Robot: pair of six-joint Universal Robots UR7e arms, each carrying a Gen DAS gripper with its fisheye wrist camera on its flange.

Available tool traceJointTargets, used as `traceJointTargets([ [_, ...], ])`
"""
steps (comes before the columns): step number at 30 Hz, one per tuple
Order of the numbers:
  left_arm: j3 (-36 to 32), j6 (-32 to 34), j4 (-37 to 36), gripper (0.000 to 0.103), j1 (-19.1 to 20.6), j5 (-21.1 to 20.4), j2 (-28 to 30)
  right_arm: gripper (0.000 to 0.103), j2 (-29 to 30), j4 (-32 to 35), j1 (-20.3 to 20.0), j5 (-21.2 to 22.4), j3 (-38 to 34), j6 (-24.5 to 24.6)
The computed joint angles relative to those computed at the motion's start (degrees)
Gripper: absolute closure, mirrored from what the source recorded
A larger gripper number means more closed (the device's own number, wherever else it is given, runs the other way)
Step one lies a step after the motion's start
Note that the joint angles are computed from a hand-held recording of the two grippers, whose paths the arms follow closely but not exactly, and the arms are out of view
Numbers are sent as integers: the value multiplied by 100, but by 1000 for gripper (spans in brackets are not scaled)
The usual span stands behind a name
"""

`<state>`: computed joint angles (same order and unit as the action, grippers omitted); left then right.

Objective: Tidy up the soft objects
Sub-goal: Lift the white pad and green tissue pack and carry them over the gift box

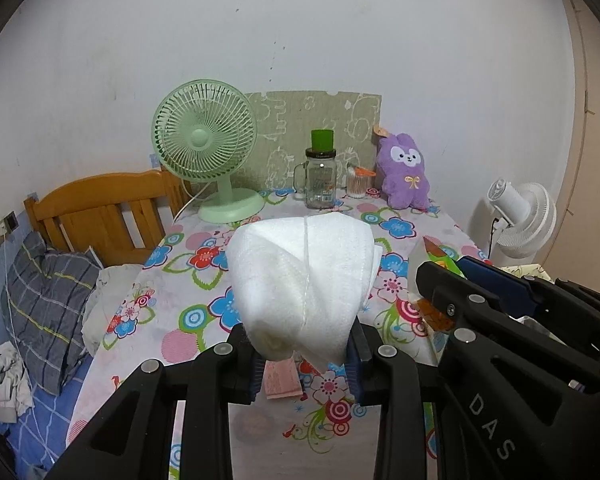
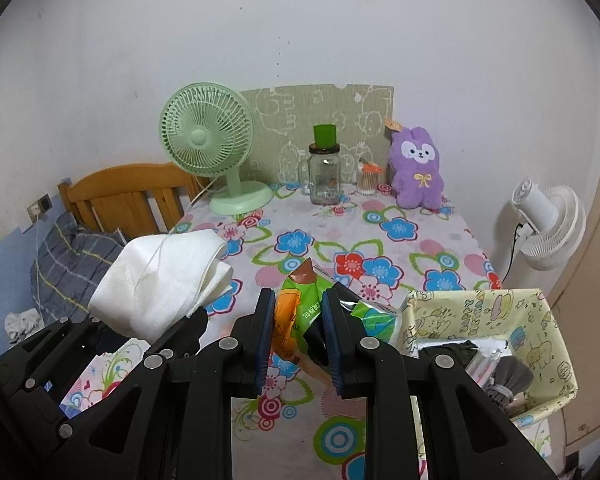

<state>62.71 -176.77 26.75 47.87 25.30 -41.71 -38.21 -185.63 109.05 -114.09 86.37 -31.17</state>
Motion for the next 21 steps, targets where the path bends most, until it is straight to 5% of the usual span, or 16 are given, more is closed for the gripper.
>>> traceJointTargets([
  [21, -467, 155, 92, 69, -94, 417, 382, 76, -318, -202, -170, 21, 152, -142],
])
